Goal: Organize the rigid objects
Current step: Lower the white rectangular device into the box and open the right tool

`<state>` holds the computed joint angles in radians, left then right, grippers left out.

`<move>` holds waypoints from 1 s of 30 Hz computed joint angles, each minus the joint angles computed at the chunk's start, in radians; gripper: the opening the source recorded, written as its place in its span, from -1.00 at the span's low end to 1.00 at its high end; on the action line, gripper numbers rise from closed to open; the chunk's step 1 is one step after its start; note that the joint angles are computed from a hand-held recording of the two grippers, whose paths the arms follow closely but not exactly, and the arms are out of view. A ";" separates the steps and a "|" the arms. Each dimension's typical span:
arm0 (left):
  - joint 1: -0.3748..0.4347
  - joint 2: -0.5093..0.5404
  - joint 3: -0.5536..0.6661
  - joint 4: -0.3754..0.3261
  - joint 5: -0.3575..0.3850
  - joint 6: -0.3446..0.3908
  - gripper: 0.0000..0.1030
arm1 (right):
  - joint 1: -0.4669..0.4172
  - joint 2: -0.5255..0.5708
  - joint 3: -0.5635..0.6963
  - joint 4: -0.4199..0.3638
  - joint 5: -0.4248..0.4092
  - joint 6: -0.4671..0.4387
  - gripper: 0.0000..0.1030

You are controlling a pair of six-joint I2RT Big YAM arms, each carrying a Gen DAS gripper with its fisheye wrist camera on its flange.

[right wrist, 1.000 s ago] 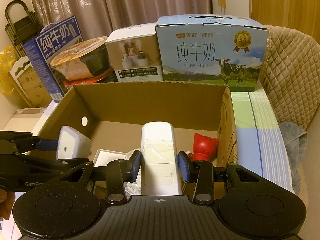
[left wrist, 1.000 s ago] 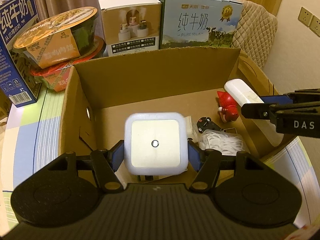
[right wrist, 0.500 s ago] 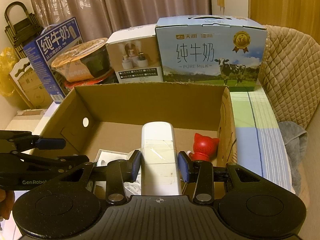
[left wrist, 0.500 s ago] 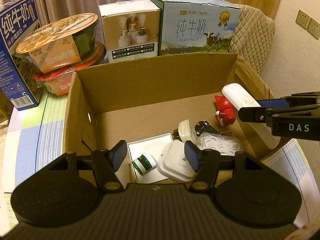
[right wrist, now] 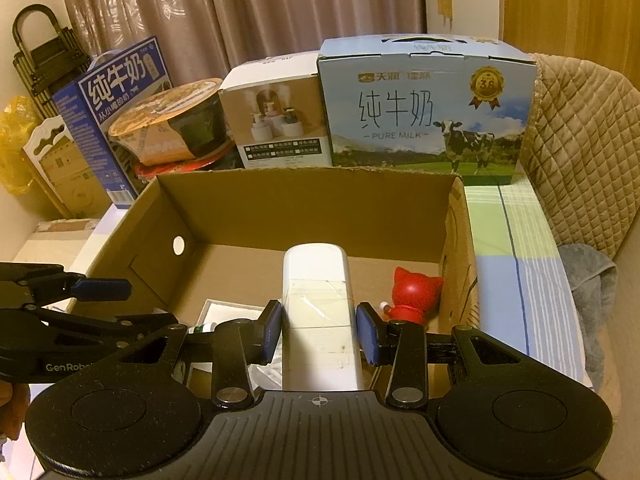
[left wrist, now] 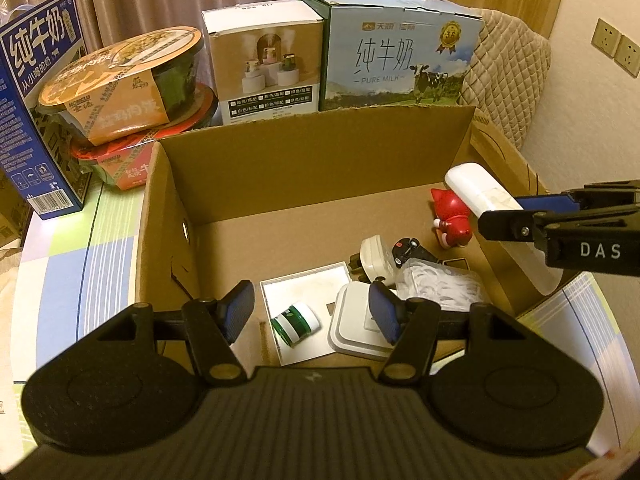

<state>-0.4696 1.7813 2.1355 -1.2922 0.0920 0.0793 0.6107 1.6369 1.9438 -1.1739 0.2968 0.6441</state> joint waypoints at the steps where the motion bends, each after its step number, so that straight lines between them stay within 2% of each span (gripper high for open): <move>1: 0.000 0.000 0.000 0.000 0.000 -0.001 0.13 | 0.000 -0.001 -0.002 0.002 0.000 0.000 -0.27; 25: 0.002 0.006 0.007 -0.001 0.002 -0.002 0.13 | -0.002 0.001 -0.002 0.002 -0.005 0.004 -0.27; 27: 0.003 0.007 0.008 -0.001 0.004 -0.004 0.13 | -0.005 -0.002 -0.009 0.015 -0.011 0.010 -0.27; 30: 0.008 0.006 0.007 0.001 0.008 -0.005 0.13 | -0.011 -0.022 -0.044 0.083 -0.008 0.008 -0.22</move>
